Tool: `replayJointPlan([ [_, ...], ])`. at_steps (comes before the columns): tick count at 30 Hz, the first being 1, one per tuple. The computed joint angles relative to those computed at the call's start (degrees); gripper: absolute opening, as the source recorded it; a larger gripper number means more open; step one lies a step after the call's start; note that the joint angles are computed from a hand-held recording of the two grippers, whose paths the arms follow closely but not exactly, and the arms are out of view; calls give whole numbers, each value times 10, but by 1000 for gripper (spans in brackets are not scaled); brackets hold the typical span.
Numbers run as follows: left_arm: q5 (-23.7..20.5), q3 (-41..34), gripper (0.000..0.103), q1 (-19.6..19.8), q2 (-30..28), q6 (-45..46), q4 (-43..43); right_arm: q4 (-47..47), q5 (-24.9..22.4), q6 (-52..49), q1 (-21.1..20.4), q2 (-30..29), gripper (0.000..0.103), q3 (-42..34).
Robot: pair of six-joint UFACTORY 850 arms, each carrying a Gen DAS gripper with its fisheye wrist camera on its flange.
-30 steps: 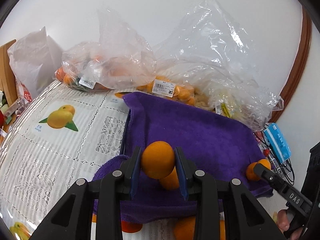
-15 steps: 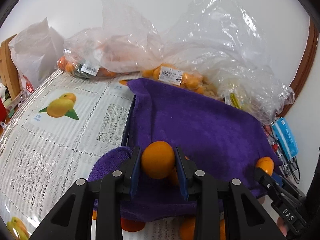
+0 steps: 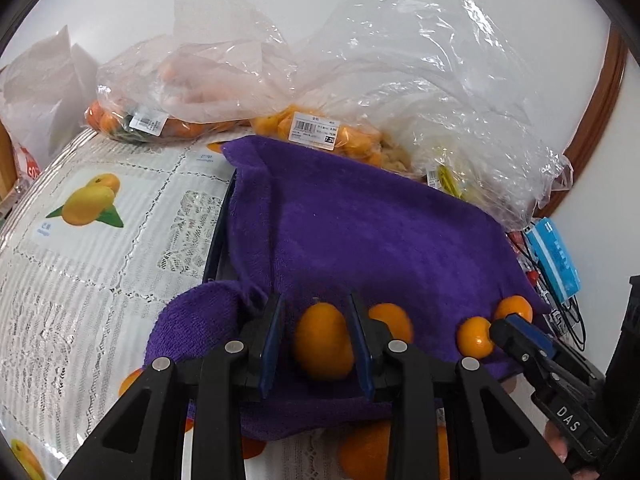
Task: Organize fruits
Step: 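Open the right gripper on the towel while the left gripper lowers its orange, then grasp a small yellow fruit with the right gripper while the left gripper withdraws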
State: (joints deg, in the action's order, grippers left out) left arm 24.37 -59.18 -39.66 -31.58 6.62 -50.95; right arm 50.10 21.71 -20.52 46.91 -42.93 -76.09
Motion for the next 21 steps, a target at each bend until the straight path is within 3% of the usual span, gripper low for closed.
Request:
replayJointPlan([
  [12, 28, 19, 37, -9, 22, -4, 1, 67, 48, -71, 19, 31, 43, 31],
  [16, 38, 20, 39, -13, 25, 14, -16, 18, 29, -16, 22, 40, 44, 50],
  [21, 50, 36, 40, -16, 39, -25, 21, 21, 31, 3, 30, 49, 43, 78],
])
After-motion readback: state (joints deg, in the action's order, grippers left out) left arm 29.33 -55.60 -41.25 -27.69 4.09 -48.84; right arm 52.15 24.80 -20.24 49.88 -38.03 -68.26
